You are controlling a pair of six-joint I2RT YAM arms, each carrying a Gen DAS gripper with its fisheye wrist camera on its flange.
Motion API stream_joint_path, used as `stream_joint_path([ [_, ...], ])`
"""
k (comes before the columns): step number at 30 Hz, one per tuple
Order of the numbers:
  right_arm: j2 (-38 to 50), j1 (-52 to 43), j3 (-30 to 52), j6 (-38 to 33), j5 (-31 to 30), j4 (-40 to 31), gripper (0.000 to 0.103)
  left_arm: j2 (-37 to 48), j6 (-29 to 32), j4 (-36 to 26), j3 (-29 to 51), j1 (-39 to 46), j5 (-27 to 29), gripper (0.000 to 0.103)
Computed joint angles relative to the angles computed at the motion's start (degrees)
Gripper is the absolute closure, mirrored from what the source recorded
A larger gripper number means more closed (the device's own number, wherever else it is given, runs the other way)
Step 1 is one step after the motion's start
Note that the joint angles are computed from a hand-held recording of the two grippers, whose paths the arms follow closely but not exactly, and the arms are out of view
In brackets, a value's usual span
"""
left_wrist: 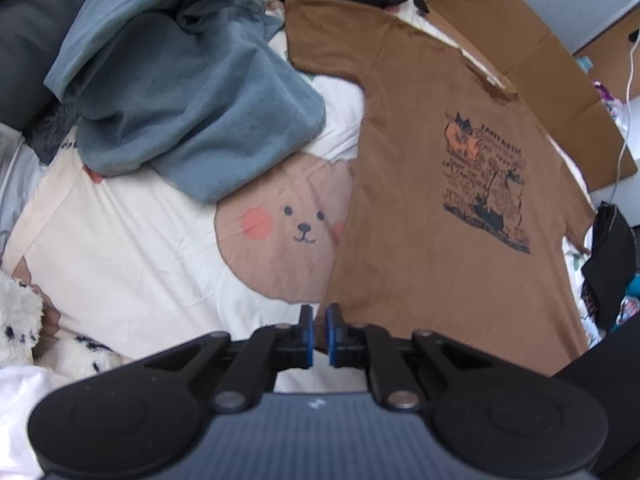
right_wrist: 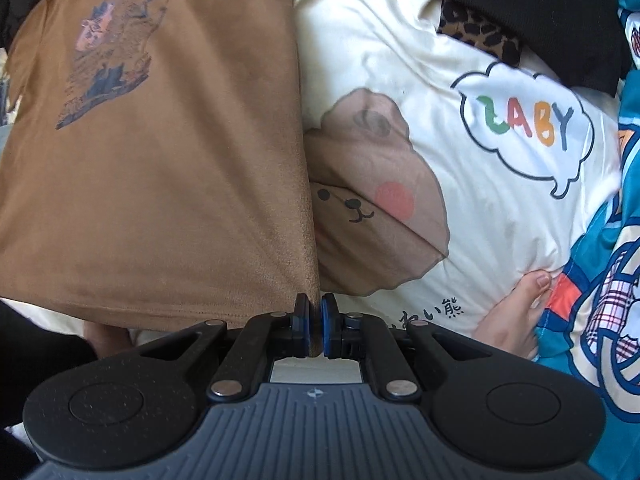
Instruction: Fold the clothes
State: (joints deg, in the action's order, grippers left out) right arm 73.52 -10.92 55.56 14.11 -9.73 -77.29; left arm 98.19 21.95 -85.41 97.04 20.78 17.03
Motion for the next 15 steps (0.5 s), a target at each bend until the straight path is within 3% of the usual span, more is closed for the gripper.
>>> stream_joint_path([
  [9,0.67,4.53,-16.46,8.11,1.58,16.95,0.099,0.32,-0.54,16.56,-20.01,-2.12,-7.16,0.096],
  [15,-1.55,5.72,-22.81,11.76,2.96,23.1,0.098,2.53,-1.21,21.9,-24.87,-1.89,-10.05,0.096],
])
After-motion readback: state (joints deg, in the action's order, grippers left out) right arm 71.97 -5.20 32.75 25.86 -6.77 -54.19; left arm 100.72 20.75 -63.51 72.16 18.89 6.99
